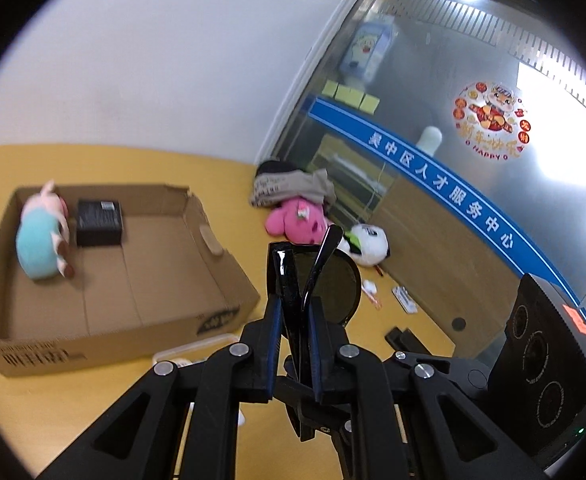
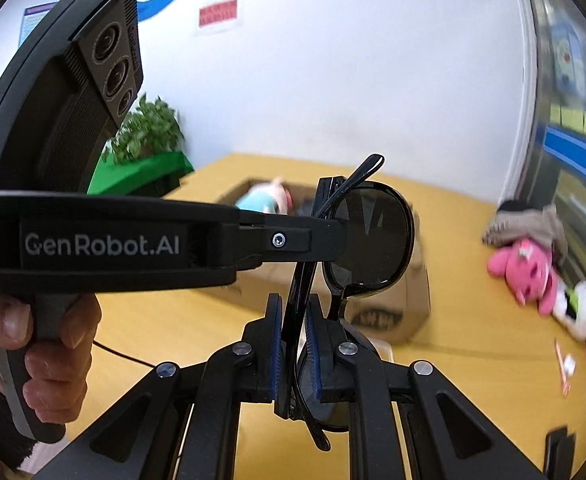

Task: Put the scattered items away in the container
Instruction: 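Lift the sunglasses with both grippers and carry them over the cardboard box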

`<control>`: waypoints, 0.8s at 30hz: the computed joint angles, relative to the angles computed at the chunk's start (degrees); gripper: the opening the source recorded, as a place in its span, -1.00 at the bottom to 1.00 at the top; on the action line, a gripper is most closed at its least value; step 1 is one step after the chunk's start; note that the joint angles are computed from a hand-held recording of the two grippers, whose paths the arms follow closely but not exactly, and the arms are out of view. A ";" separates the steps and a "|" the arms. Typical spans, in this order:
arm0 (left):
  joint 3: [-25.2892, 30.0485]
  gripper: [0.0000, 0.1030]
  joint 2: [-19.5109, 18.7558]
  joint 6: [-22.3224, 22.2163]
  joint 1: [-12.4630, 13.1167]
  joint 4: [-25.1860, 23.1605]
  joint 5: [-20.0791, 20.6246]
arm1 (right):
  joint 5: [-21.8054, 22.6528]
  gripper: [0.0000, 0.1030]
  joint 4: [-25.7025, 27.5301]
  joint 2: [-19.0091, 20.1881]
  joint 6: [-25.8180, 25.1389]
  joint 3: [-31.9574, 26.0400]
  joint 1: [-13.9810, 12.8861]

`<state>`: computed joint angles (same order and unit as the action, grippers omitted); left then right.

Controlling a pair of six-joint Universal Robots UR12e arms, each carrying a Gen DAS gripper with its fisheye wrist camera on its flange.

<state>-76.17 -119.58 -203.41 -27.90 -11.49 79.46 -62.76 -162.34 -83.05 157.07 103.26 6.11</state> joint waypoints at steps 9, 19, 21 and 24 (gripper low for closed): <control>0.79 -0.79 1.84 3.16 0.74 1.16 4.33 | 0.70 -0.77 -4.12 1.12 1.32 -3.58 2.35; 3.39 -0.79 1.72 5.77 1.15 0.98 7.57 | 1.17 -0.77 -6.38 3.16 2.11 -7.60 3.36; 4.11 -0.79 1.50 6.12 1.34 0.67 7.68 | 1.21 -0.77 -6.83 3.62 2.31 -8.21 3.50; 5.60 -0.79 0.88 7.01 1.55 -0.17 8.01 | 1.32 -0.77 -6.84 4.55 2.56 -9.62 3.69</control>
<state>-70.57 -118.70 -196.40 -26.35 -11.66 87.47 -61.44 -169.18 -78.50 159.64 93.65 9.80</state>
